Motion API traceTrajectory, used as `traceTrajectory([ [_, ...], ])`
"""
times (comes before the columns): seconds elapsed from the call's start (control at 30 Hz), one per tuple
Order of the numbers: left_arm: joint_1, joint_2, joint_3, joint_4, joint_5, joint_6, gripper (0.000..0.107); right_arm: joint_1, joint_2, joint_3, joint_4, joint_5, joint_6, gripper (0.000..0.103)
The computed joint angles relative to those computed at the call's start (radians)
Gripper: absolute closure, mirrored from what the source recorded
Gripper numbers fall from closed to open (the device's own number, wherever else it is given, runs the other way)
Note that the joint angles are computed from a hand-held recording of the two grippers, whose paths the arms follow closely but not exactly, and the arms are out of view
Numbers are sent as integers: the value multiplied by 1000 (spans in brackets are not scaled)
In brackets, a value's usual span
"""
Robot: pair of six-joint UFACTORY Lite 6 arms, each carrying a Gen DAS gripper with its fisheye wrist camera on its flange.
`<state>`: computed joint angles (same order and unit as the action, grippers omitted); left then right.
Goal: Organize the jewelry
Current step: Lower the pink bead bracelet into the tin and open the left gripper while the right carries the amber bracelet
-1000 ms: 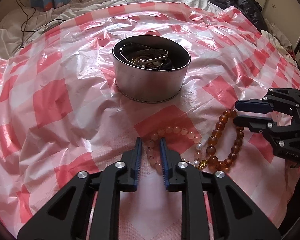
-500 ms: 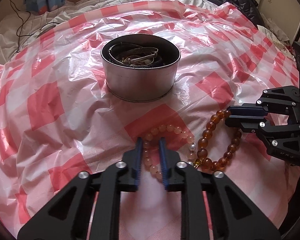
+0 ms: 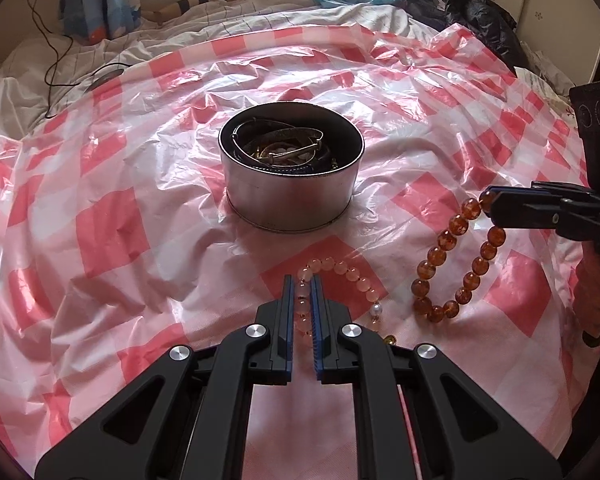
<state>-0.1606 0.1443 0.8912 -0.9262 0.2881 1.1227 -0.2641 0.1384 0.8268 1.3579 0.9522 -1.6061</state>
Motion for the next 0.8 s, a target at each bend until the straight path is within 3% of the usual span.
traceTrajectory([
  [0.23,-19,-15,-15,70,-51,-73,100,-46,59,41,6,119,42,91],
  [0.5,-54,-46,-34,311,-129,-307,100,-80,114,77,16,218,45,91],
  [0.8,-72,-73,-50,492,-162,-480,100,-99,115,77,28,266,43,91],
])
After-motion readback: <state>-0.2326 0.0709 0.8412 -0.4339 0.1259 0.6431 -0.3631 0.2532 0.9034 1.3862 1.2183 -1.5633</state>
